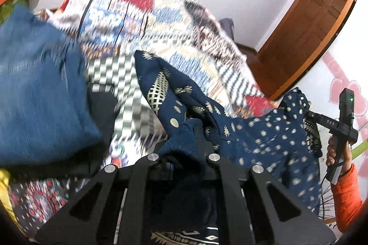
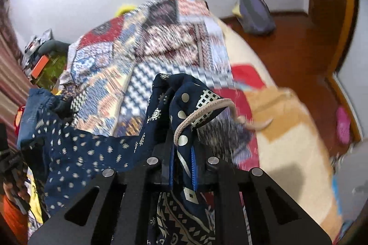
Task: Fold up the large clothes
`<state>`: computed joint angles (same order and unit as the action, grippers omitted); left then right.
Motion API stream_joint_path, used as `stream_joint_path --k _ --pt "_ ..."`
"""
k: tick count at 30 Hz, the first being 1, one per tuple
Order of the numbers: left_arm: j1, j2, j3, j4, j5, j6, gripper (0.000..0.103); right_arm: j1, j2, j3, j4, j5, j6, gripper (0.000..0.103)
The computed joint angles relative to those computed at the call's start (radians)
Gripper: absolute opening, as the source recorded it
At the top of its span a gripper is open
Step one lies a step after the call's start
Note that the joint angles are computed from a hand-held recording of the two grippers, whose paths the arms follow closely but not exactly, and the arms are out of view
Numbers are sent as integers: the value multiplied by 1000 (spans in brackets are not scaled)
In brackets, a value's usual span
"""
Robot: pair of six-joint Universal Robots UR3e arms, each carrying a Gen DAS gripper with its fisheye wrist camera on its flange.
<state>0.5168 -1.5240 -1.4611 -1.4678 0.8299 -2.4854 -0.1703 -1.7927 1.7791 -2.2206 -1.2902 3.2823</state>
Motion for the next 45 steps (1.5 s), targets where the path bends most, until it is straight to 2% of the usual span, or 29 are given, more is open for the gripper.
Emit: stream_joint_path --k 3,8,12,18,23,30,32,33,34,35,37,42,45 --pt "-42 -70 120 17 -7 -65 10 35 60 -93 -13 -42 -8 9" --pt "-141 -234 311 136 42 -203 10 66 222 -260 -65 -93 15 9" --pt "-224 -392 467 244 157 -275 10 73 349 -384 -71 -127 29 9" --pt "-282 -650 733 219 273 -340 10 73 533 -514 -66 -167 43 9" --pt "-292 -726 778 204 329 -333 12 68 568 -496 -102 -187 30 11" --pt "-300 -626 648 250 386 -303 16 90 491 -447 -98 -267 -6 17" --pt "-304 -581 608 262 411 -295 20 88 459 -438 -83 -272 -3 34" --pt "-304 -547 580 270 419 -288 26 91 433 -428 -78 -281 3 58" --pt "-302 -510 549 278 421 -280 32 97 419 -425 -77 -298 7 77" --pt "-297 -475 518 287 417 -274 35 111 390 -414 -82 -329 8 80" --pt "-278 -397 459 294 394 -260 48 139 340 -408 -75 -371 -12 81" --pt "-214 -167 303 283 330 -200 63 190 234 -436 29 -415 -37 84" --pt "-146 -32 225 223 259 -124 73 223 160 -418 69 -422 -44 85"
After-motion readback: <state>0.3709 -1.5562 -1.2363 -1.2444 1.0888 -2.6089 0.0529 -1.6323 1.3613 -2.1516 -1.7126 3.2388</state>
